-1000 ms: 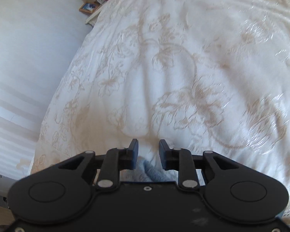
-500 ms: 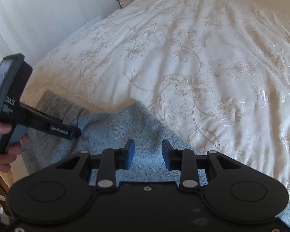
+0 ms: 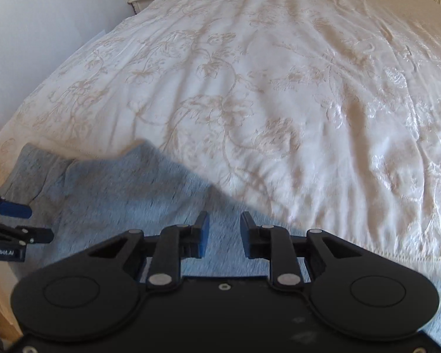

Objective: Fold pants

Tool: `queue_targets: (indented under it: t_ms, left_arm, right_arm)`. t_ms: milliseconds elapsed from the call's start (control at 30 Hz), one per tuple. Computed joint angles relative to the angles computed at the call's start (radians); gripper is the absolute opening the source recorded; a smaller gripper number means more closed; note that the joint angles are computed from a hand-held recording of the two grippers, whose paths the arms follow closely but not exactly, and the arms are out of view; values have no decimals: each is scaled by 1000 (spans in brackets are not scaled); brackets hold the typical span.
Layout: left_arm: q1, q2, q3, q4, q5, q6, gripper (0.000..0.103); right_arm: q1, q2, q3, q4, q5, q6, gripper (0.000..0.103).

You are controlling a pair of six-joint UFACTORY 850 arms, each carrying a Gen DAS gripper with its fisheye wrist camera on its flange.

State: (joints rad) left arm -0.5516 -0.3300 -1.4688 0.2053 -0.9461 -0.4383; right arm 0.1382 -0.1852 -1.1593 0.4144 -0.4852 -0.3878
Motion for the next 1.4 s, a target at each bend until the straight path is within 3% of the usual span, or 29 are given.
queue_targets:
  t_ms: [167, 333, 567, 733, 933, 1067, 1267, 1400]
  left_arm:
    - [-40, 18, 60, -21, -54, 29, 63]
    - [-68, -11, 5, 31, -99, -48, 59]
    - [-157, -128, -179, 38, -69, -89, 59]
    - [-239, -225, -286, -11, -95, -112, 60]
    - [-314, -290, -309, 71, -180, -170, 64]
    - [-333, -352, -426, 95, -283, -236, 61]
    - [-384, -489, -679, 110, -393, -230, 61]
    - [-421, -626, -924, 126, -491, -151, 61]
  right_arm:
    - [20, 174, 213, -183, -156, 206, 24]
    - [-22, 309, 321, -139, -207, 203, 24]
    - [-169, 426, 385, -135, -70, 299, 29]
    - [-369, 456, 399, -133, -64, 238, 30]
    - [-679, 401, 366, 38, -56, -54, 33]
    - [-853, 322, 309, 165, -86, -203, 34]
    - [-1016, 199, 222, 304, -196, -385, 36]
    - [-1050, 80, 138, 321, -279, -452, 37]
